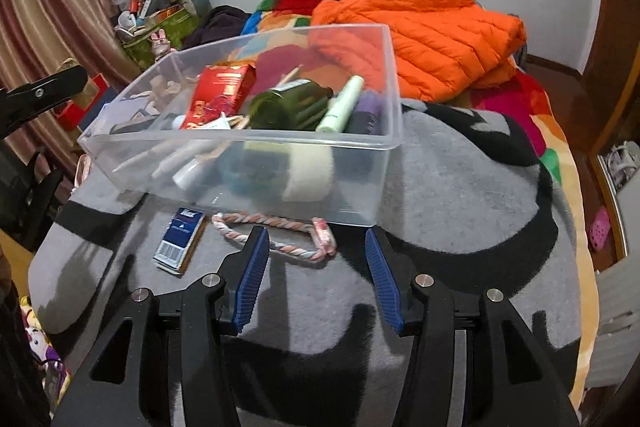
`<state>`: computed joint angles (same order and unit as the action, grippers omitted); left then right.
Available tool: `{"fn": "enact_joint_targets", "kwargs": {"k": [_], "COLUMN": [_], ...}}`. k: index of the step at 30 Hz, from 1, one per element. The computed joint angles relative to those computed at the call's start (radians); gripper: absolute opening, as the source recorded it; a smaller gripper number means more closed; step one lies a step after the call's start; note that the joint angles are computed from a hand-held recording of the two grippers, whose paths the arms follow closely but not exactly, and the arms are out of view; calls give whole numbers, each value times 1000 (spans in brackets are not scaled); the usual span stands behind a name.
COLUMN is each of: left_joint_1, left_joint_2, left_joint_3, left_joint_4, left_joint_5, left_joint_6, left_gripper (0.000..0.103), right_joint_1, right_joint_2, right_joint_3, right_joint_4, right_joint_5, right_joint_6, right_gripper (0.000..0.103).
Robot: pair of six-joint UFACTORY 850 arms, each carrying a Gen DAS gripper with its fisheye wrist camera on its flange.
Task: Organize objects
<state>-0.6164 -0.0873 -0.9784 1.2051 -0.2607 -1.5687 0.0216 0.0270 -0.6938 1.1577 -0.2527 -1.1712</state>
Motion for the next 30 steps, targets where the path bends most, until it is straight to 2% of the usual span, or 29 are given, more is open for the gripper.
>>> {"fn": "enact_joint_targets", "kwargs": {"k": [1,3,6,9,14,15,22,28,30], "left_joint_1": [9,17,28,24,16,12,-45,-85,-90], "left_joint_2": [-19,-43,-68,-67,-46,-36,27,15,-14], "left_joint_3": [-14,-27,-41,-35,-19,-11,55,75,66], "left_joint_4": [-51,-106,-194,-163,-131,-122,28,-82,-178], "left_joint_5": [6,7,12,8,10,15,16,38,41], "left_joint_6": [50,101,187,156,123,111,-49,60,151], "left_gripper": [22,22,22,22,25,27,43,46,46], "right_joint_1": [0,4,11,11,10,7,-17,-36,-45], "right_joint_2": [-5,-15,-25,-26,-13,-8,43,86,107], "right_joint_3": [-2,-7,-9,-7,5,9,36,59,69], "right_joint_4": [-2,-6,33,82,134,139,171,197,203], "right_joint_5": [-4,-16,-14,-20,-8,-11,-32,-39,-46], "right_joint_6": [-4,-9,-50,-101,-146,-149,-169,-200,-205], "right_gripper": [44,34,26,18,18,8,7,7,7]}}
